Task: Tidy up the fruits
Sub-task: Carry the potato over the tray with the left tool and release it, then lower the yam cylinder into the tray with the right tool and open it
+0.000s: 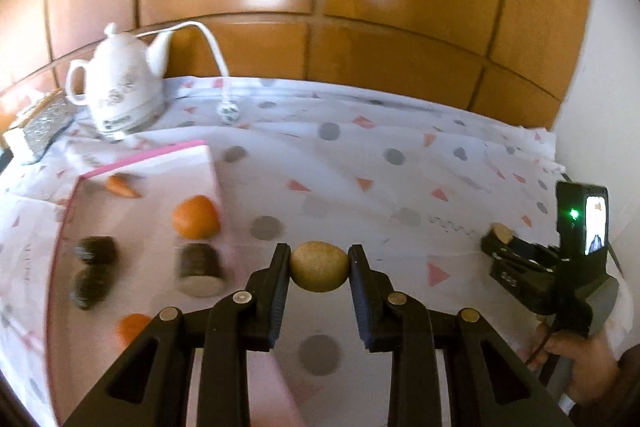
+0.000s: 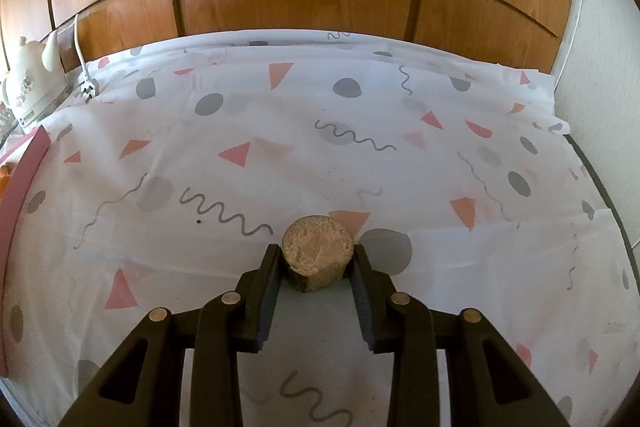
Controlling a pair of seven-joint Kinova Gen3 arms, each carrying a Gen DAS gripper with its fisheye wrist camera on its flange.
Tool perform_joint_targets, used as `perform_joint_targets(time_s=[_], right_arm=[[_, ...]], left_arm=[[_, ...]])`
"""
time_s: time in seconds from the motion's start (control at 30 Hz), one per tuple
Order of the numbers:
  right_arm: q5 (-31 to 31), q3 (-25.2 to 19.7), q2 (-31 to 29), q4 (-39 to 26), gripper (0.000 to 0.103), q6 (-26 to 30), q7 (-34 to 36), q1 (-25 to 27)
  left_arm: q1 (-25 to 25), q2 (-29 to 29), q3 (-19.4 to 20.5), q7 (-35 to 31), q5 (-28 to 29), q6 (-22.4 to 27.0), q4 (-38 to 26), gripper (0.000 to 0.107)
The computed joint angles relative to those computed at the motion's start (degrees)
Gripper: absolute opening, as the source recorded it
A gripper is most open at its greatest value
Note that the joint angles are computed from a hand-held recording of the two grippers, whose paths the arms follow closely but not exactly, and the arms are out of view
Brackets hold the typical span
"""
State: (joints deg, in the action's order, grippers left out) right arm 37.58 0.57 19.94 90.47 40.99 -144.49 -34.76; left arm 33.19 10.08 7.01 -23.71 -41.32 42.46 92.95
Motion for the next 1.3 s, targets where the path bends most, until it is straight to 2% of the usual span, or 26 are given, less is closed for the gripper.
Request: perform_joint_targets(time_s=[0.2, 0.3, 0.43, 0.47, 0.5, 0.53, 0.57, 0.9, 1.3], right_arm=[[1.61, 0.05, 0.75, -1.28, 0.034, 2.83, -0.04, -1.36], [2.09, -0.04, 0.95, -1.64, 0.034, 3.67, 0.07, -1.62], [2.52, -0.18, 1.13, -1.9, 0.034, 4.3, 0.12, -1.81], [2.55, -0.21, 1.17, -1.97, 0.034, 4.37, 0.16, -1.8], [2.57, -0.23, 1.19, -2.01, 0.034, 4.41, 0.18, -1.79], [2.53, -0.26, 1.2, -2.04, 0.034, 4.44, 0.25, -1.73], [2.52, -0.28, 1.21, -2.1, 0.034, 4.55, 0.22, -1.79], [2.14, -0.85, 0.88, -2.38, 0.034, 5.05, 0.91, -1.84], [-7.61, -5.63, -0.56, -3.37, 0.034, -2.19, 13.94, -1.61]], left_arm=[[-4.03, -3.39, -1.15, 1.98, -0.06, -0.54, 3.74, 0.029], [-8.23, -4.32, -1.39, -0.46, 3.5, -1.4, 4.48, 0.029], [-11.32, -3.38, -1.66, -2.94, 5.47, -0.87, 3.96, 0.03], [-11.88, -3.11, -1.77, -3.62, 6.14, -0.67, 3.82, 0.031], [-12.15, -2.94, -1.86, -3.95, 6.47, -0.43, 3.71, 0.036], [-12.03, -2.84, -1.98, -3.34, 6.1, -0.02, 3.78, 0.044], [-11.67, -2.93, -2.1, -2.04, 5.29, 0.36, 4.06, 0.046], [-9.41, -4.78, -0.37, 7.53, -0.08, 4.63, 7.29, 0.048], [-10.5, -8.29, 2.72, 11.09, -2.93, 6.2, 10.34, 0.054]])
